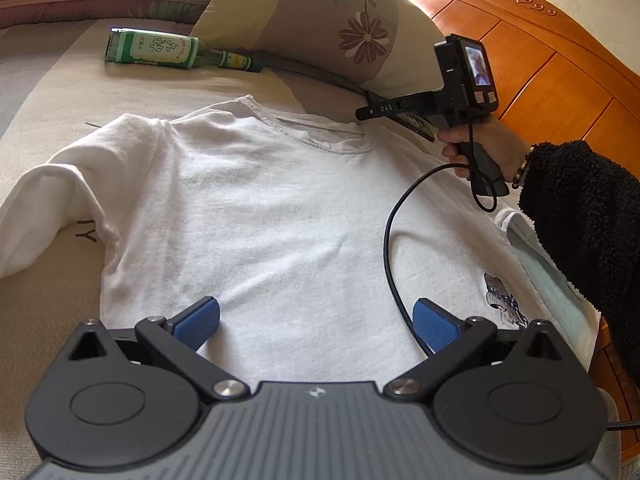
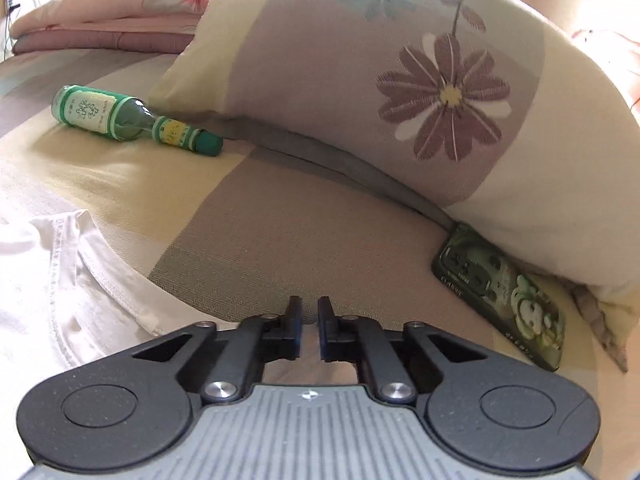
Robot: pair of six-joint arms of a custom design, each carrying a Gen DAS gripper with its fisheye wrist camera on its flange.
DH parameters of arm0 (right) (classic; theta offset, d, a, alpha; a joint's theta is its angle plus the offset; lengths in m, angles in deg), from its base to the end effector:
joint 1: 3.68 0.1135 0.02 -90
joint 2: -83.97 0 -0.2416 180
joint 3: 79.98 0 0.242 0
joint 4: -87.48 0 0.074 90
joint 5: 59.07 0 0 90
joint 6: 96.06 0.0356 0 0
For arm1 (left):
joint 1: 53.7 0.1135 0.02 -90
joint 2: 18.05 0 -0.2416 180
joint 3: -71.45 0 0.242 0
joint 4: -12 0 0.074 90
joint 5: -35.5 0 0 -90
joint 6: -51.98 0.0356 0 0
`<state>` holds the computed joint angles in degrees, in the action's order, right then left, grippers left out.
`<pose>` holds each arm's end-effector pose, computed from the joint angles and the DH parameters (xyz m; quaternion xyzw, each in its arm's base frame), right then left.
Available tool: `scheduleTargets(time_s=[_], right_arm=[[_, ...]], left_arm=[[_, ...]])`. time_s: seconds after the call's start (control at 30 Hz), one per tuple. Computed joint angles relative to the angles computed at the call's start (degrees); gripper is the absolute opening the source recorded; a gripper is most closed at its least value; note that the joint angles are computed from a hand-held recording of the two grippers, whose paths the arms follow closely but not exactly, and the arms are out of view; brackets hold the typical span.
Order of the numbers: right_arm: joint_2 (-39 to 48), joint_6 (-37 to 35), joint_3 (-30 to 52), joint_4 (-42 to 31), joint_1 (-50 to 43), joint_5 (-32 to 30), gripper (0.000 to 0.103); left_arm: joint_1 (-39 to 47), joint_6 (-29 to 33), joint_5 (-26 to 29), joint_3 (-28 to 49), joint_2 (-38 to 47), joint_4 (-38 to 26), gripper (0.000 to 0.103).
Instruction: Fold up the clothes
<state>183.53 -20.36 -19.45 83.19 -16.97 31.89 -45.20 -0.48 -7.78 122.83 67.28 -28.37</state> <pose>0.3189 -0.0759 0.1242 -0.0048 0.9181 -0.1019 0.3829 0.2290 0.0080 0.1244 0.2804 0.8668 -0.3126 0.2689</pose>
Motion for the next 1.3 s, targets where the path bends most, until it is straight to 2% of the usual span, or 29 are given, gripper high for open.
scheduleTargets(time_s=[0.07,0.13,0.23,0.3,0.37,0.43,0.47,0.5,0.57,0.63,0.67,0.77,0.93,1.03,1.17,1.3], right_arm=[[-5.25,0.43,-2.92,-0.63,-0.70,-1.41,0.035],[-9.59,2.61,-4.66,-4.53,-2.34,-2.87,0.045],[-15.01,6.12,-6.68,-11.31,-5.66,-6.01,0.045],[-14.68,8.30,-8.19,-12.89,-7.89,-8.42,0.045],[-12.30,10.18,-9.53,-11.92,-9.44,-9.82,0.045],[-9.63,11.54,-12.28,-2.84,-9.58,-8.77,0.046],[-7.45,12.12,-11.28,-0.68,-9.16,-7.60,0.047],[-5.19,12.64,-9.88,1.00,-8.69,-6.36,0.050],[-0.78,13.57,-6.91,3.99,-7.84,-3.90,0.063],[-0.56,14.31,-4.95,1.69,-7.60,-2.39,0.070],[-0.56,14.68,-3.99,0.37,-7.50,-1.68,0.070],[-10.24,13.45,-9.27,-2.44,-10.31,-3.59,0.072],[-30.90,10.69,-17.08,-19.19,-18.84,-13.41,0.089],[-37.90,7.98,-19.83,-25.60,-24.14,-18.01,0.090],[-36.70,8.89,-20.03,-24.42,-28.62,-19.06,0.090],[-21.21,10.01,-12.01,-26.90,-34.70,-26.50,0.092]], left_arm=[[0.00,0.02,-0.03,0.05,-0.02,-0.08,0.102],[-0.07,-0.07,-0.12,-0.03,-0.15,0.01,0.102],[-0.28,-0.33,-0.41,-0.29,-0.51,0.36,0.102],[-0.53,-0.68,-0.73,-0.62,-1.01,0.78,0.102],[-0.87,-1.21,-1.11,-1.45,-2.03,1.84,0.102],[-1.15,-1.95,-1.15,-2.85,-3.66,3.72,0.102],[-1.31,-2.09,-1.06,-3.20,-4.03,4.28,0.102],[-1.50,-1.99,-1.08,-3.15,-3.91,4.23,0.102],[-1.99,-1.92,-1.51,-3.11,-3.78,4.21,0.102],[-2.58,-2.29,-2.38,-3.69,-4.36,4.96,0.102],[-2.87,-2.47,-2.81,-3.99,-4.66,5.32,0.102],[-3.12,-2.37,-2.88,-4.88,-6.38,5.41,0.102],[-4.68,-2.58,-2.88,-7.52,-10.56,6.29,0.102],[-6.14,-2.22,-2.74,-9.17,-12.35,6.80,0.102],[-7.85,-2.14,-3.36,-10.45,-13.08,7.79,0.102],[-8.85,-3.14,-4.61,-10.56,-11.79,9.19,0.102]])
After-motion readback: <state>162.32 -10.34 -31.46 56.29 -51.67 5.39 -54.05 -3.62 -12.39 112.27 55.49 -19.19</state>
